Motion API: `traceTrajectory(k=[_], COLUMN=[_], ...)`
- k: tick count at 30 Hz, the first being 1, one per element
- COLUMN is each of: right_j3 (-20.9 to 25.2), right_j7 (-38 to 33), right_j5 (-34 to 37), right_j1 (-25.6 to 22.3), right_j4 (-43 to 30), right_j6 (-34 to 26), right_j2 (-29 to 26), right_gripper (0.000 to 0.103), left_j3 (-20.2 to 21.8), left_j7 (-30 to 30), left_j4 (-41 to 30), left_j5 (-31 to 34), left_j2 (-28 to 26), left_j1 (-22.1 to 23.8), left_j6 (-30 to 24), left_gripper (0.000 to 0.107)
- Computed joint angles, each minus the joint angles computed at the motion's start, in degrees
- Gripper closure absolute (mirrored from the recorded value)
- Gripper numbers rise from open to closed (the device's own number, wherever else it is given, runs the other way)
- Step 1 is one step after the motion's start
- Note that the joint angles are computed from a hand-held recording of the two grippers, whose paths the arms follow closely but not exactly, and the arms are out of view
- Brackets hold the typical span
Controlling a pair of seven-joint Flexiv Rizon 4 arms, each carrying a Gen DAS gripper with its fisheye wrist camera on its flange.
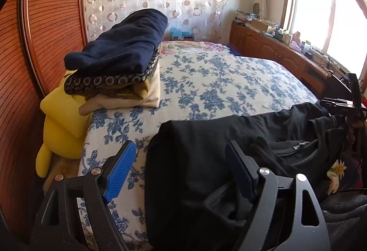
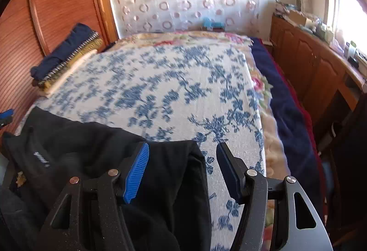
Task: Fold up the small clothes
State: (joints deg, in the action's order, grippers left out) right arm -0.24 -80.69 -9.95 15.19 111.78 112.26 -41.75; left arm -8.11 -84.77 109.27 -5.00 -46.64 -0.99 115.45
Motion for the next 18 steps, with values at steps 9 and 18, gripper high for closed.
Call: traceTrajectory(k=[9,18], right_j3=[2.6,-2.1], right_j7=[2.3,3.9], right_j5=[-1.8,3.2], right_j1=[-2.7,1.8], right_j4=[-2.2,-1.2], right_j6=[-2.2,7.2], right_j2=[-1.2,-3.0], right_gripper=[0.042,0.097], left_j3=[-1.4,-1.0], left_j7=[-2.1,-2.3], left_j4=[-0.1,-0.5], left_j5=[0.3,0.4], left_j2=[-1.1,-1.6], left_j1=[2.2,1.8], left_j6=[-0.4,-0.7], left_gripper=[0.026,0.026])
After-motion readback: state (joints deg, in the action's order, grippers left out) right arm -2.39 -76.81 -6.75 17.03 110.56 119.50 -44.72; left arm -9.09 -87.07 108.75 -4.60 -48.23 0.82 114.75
